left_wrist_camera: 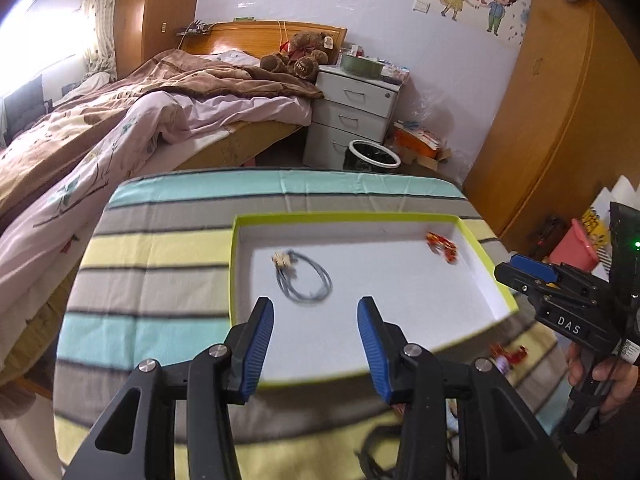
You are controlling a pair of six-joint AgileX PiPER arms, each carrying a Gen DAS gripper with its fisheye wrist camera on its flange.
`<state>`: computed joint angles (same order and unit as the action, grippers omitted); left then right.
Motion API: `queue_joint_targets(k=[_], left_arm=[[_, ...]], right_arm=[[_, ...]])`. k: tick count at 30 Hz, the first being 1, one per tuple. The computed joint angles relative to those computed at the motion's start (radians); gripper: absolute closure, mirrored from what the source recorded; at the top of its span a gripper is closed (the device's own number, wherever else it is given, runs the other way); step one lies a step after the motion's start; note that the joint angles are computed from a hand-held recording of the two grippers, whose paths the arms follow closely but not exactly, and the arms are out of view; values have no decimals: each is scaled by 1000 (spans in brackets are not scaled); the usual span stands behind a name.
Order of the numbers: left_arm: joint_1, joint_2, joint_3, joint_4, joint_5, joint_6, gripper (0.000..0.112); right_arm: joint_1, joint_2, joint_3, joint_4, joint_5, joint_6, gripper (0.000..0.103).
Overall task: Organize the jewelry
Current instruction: 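Grasp the black band with left tool while right tool grasps purple coil hair tie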
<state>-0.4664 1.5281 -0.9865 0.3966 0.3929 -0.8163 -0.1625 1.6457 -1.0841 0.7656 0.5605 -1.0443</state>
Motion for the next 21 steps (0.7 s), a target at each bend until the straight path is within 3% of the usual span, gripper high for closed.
queue_joint_targets(k=[5, 8, 11, 14, 21], left_arm=[[-37, -85, 130, 44, -38, -121, 68], [-31, -122, 206, -59, -85, -45, 68], [-72, -162, 279, 57, -87, -195, 68], [-80, -199, 335, 34, -120, -221, 68], [-149, -238, 370, 108, -91, -338, 68]], right_arm=[[-95, -100, 131, 125, 47, -143, 62], [-158, -148, 213, 180, 74, -224, 62], [-208, -170, 268, 184, 112, -257, 62], [-227, -192, 315, 188, 114, -287, 62], [-221, -184, 348, 183, 139, -299, 62]])
